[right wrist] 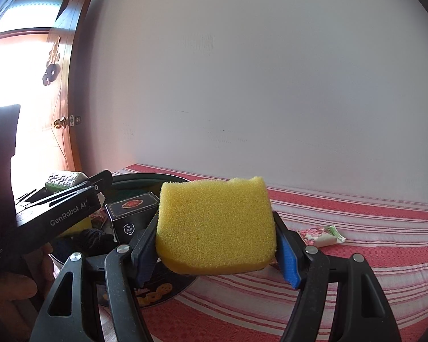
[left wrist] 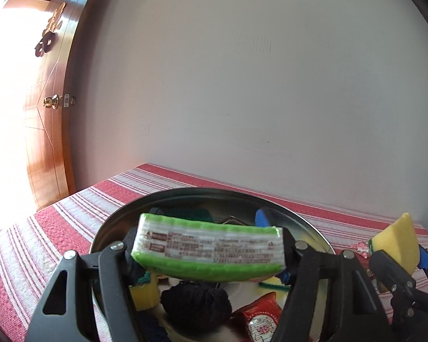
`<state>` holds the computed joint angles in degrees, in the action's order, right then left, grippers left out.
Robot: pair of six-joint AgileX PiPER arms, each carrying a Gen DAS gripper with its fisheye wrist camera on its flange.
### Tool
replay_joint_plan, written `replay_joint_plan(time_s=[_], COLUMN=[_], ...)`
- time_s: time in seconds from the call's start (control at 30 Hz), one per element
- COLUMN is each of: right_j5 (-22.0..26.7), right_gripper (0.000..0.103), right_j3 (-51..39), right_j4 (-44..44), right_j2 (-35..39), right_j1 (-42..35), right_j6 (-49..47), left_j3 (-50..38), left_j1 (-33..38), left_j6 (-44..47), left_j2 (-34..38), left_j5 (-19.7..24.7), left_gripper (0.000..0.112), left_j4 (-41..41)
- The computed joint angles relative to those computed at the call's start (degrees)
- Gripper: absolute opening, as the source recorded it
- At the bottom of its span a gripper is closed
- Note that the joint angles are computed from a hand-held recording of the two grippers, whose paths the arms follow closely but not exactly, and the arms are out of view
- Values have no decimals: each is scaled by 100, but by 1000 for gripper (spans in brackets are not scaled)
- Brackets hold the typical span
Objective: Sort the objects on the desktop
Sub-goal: 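Carry the green tissue pack and yellow sponge over the tin, then open both grippers to drop the tissue pack and sponge into the tin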
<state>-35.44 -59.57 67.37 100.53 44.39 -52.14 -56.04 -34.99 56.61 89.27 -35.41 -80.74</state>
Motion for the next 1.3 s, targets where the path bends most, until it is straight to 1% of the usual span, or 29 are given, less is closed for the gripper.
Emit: replay_joint_plan(time_s=[0.1, 0.17, 0.3, 0.47, 0.63, 0.73, 0.87, 0.97, 1.03, 1.13, 1.3], right_j5=[122, 179, 288, 450, 452, 531, 621, 786, 828, 868, 895], right_gripper=[72, 72, 72, 72, 72, 72, 72, 72, 72, 72, 72], right_j3=[-214, -441, -848, -1222, -1532, -1719, -2144, -2495, -2766, -3215, -4112], right_j4=[-24, -35, -62, -39, 151, 238, 703, 997, 1261, 1881, 3198], right_j2=[130, 309, 555, 756, 929, 1001, 1173, 1303, 1407, 1583, 1984], right_j1=[3, 21, 76, 81, 110, 75, 31, -27, -23, 4, 37], right_j6=[21, 24, 28, 112, -115, -219, -608, -817, -1136, -1896, -3624], left_j3=[-17, 7, 50, 31, -62, -116, -150, -153, -169, -179, -272], left_j1=[154, 395, 540, 792, 850, 881, 915, 852, 794, 773, 745], left_j6=[65, -35, -36, 19, 308, 453, 495, 527, 569, 606, 806], left_j2=[3, 20, 21, 12, 70, 111, 141, 145, 153, 151, 219], left_j5=[42, 194, 164, 365, 310, 246, 190, 91, 13, -25, -161], left_gripper=[68, 68, 68, 68, 68, 68, 68, 68, 68, 68, 68], left_j4=[-104, 55, 109, -174, -612, -828, -998, -1039, -1066, -1093, -1251])
